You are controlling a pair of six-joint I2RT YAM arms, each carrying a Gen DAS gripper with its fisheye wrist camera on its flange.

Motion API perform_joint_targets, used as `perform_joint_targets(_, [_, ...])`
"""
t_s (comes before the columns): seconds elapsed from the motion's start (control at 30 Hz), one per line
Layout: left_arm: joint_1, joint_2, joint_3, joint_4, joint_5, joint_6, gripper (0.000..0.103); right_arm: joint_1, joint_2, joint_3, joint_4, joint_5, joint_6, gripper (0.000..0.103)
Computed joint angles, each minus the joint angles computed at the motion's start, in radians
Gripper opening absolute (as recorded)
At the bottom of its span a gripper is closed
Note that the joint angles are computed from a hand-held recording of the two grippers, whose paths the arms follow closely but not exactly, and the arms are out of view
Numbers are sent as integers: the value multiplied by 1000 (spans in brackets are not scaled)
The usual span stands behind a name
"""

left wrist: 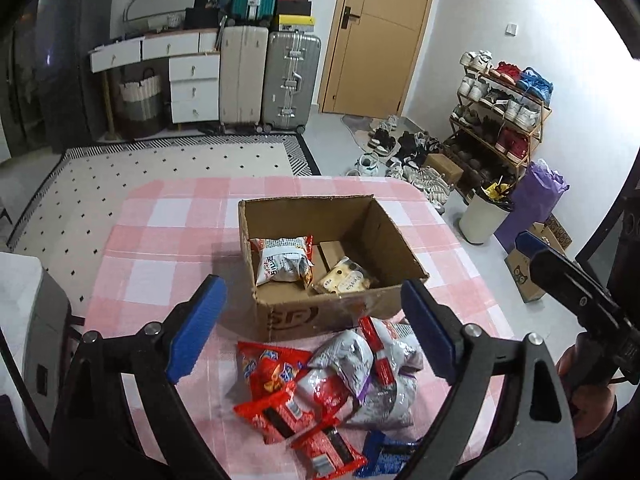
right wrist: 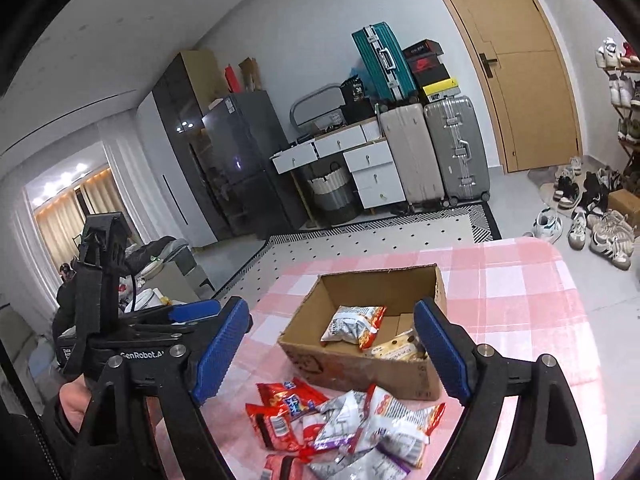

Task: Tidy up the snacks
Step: 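Open both grippers to drop the chip bag and cake pack into the box, then withdraw both tools and move the right tool toward the blue pack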

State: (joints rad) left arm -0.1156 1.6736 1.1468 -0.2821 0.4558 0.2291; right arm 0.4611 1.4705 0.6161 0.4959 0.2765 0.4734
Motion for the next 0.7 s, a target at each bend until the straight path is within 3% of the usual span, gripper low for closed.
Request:
perform_joint_targets(0.13, [31, -99, -77, -6, 17, 15, 96, 74, -65, -47, -10, 80, 15, 92])
perform_joint_targets(0.17, [43, -131, -104, -9, 25, 18, 103, 88, -76, -55, -13, 95, 18, 94])
perform_joint_targets(0.4, [125, -324, -241, -60, 92, 77, 102, 267, -172, -131, -41, 291, 38, 102])
perform_joint_targets(0.7, [257, -582, -387, -191, 203, 189, 102, 468, -216, -168, -143, 521, 136, 102])
